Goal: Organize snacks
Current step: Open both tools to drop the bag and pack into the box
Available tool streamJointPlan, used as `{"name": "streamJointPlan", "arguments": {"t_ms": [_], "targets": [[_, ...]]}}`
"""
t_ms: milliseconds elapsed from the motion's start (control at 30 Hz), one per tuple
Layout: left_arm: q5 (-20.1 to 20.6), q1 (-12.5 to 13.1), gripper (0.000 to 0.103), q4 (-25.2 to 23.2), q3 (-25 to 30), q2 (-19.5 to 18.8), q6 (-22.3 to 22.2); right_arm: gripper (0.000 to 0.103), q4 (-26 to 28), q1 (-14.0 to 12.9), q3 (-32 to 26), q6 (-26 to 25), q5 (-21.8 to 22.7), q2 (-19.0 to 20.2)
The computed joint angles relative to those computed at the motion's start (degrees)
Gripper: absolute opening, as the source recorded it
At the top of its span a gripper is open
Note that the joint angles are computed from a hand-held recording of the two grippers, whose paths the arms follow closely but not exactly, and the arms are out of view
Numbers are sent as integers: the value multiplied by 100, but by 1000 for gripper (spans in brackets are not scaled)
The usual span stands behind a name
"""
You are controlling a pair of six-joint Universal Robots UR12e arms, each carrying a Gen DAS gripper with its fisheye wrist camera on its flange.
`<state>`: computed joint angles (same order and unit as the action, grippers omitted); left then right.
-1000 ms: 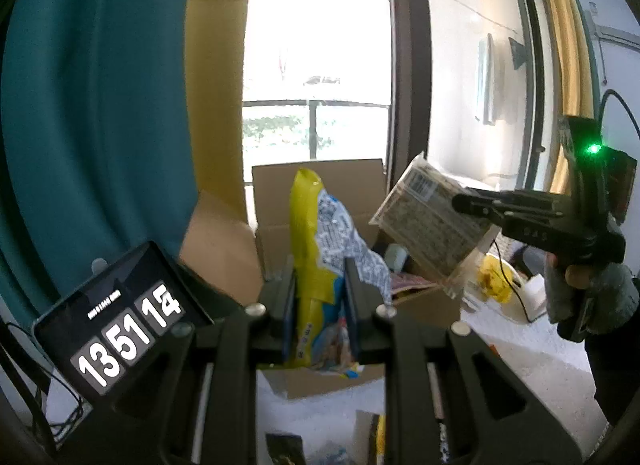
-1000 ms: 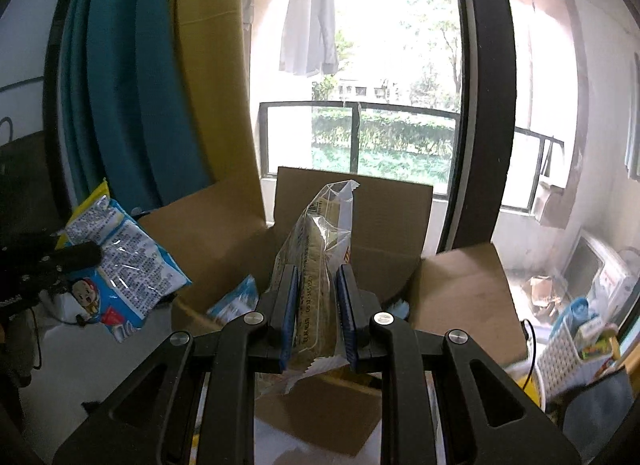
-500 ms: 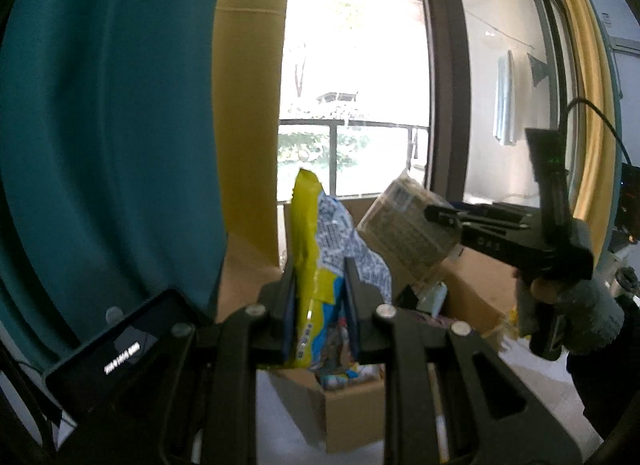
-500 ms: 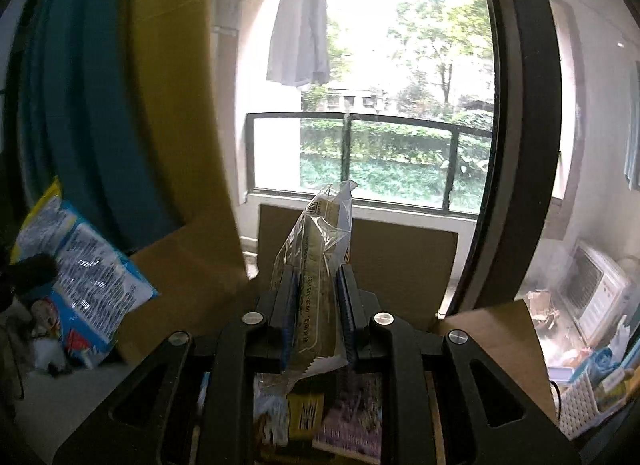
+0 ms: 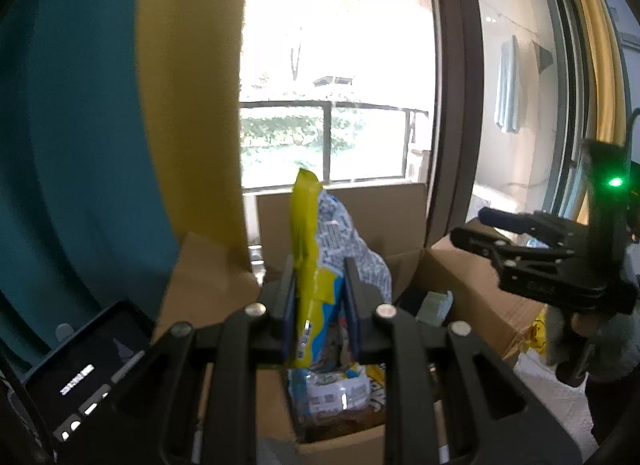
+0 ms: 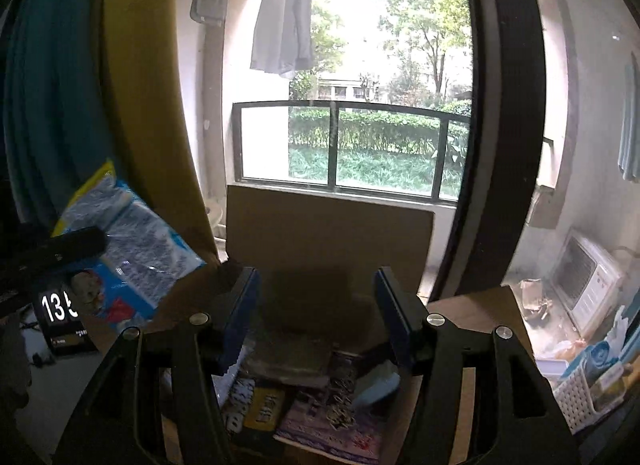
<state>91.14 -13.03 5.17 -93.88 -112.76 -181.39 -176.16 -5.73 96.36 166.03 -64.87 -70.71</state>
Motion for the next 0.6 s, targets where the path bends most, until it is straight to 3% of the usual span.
{"name": "streamJointPlan", "arguments": {"t_ms": [167,267,333,400,600], "targets": [[-65,-49,23,-309,274,-147,-72,63,-46,-110,138,-4,53,-112],[-239,-59,32,-502,372,-173,-171,63,-95,-191,197,59,79,-146],[-364,-76,59,-509,401,-183,-217,63,-117,-233,226,89,89,-166],[-380,-97,68,-435,390,-172,-247,63,-155,-267,277,112,95,-198],[-253,-191,68,-422,298,-56,-242,63,-137,-320,450,87,141,-332]]}}
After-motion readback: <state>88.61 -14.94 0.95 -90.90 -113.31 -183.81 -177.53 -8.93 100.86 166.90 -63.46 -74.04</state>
